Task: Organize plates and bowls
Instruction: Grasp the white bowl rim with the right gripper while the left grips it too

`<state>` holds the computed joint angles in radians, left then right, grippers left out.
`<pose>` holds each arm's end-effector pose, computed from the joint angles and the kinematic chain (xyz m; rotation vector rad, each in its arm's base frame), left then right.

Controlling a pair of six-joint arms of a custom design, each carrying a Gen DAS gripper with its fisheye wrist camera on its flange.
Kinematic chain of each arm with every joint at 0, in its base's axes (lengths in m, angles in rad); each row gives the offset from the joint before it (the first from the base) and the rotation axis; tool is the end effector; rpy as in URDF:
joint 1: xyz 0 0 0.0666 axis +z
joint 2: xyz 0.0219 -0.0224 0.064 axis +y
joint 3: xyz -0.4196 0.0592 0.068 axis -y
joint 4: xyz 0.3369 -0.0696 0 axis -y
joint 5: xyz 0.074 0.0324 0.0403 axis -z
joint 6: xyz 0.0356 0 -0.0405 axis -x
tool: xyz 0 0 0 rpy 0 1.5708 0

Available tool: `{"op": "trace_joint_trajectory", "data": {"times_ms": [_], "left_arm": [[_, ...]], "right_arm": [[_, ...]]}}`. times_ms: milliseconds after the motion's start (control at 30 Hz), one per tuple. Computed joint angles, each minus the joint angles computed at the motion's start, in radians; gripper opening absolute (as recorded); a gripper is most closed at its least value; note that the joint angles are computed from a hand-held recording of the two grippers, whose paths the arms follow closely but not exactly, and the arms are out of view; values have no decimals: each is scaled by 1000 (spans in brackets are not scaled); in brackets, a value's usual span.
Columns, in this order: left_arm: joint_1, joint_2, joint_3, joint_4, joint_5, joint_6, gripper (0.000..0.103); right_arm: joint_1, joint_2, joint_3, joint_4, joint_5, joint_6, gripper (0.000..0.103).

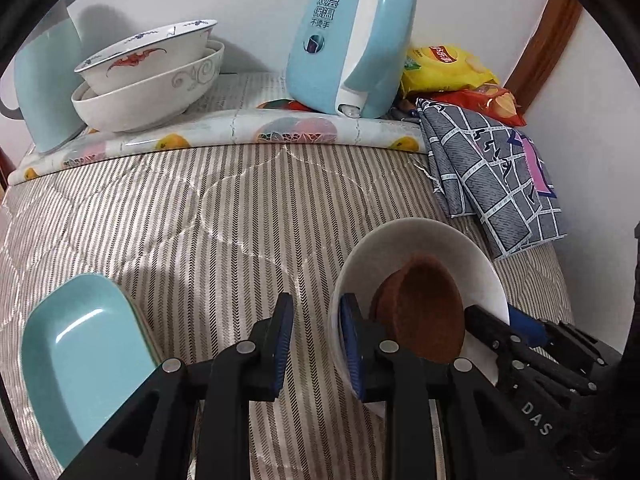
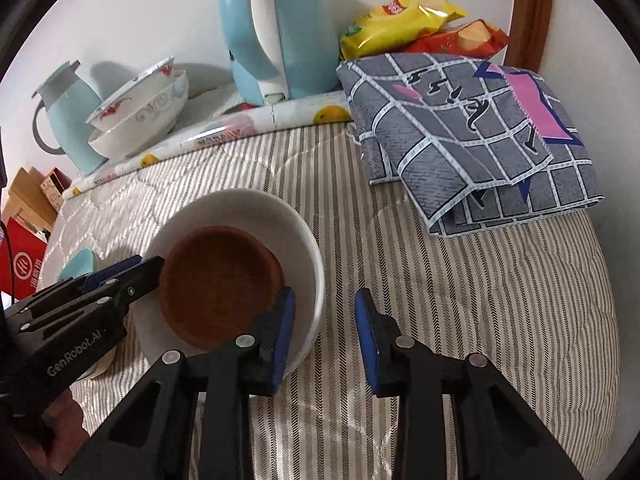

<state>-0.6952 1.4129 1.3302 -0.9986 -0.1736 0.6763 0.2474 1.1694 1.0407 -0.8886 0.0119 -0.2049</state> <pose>0.3185 -0.2582 0.4315 -0.0325 2.6456 -0.2402 0.3028 0.0756 0.4068 -0.0508 2.5951 0.1503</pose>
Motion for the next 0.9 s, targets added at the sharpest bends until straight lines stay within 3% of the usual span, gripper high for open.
{"op": "trace_joint_trajectory", "data": {"times_ms": [567, 900], "left_arm": [[22, 42, -1, 40, 38, -31, 26], [30, 48, 7, 38, 55, -51, 27]], "right_arm": [[11, 36, 3, 20, 45, -21, 29], [-1, 40, 7, 16, 27, -26, 31]]}}
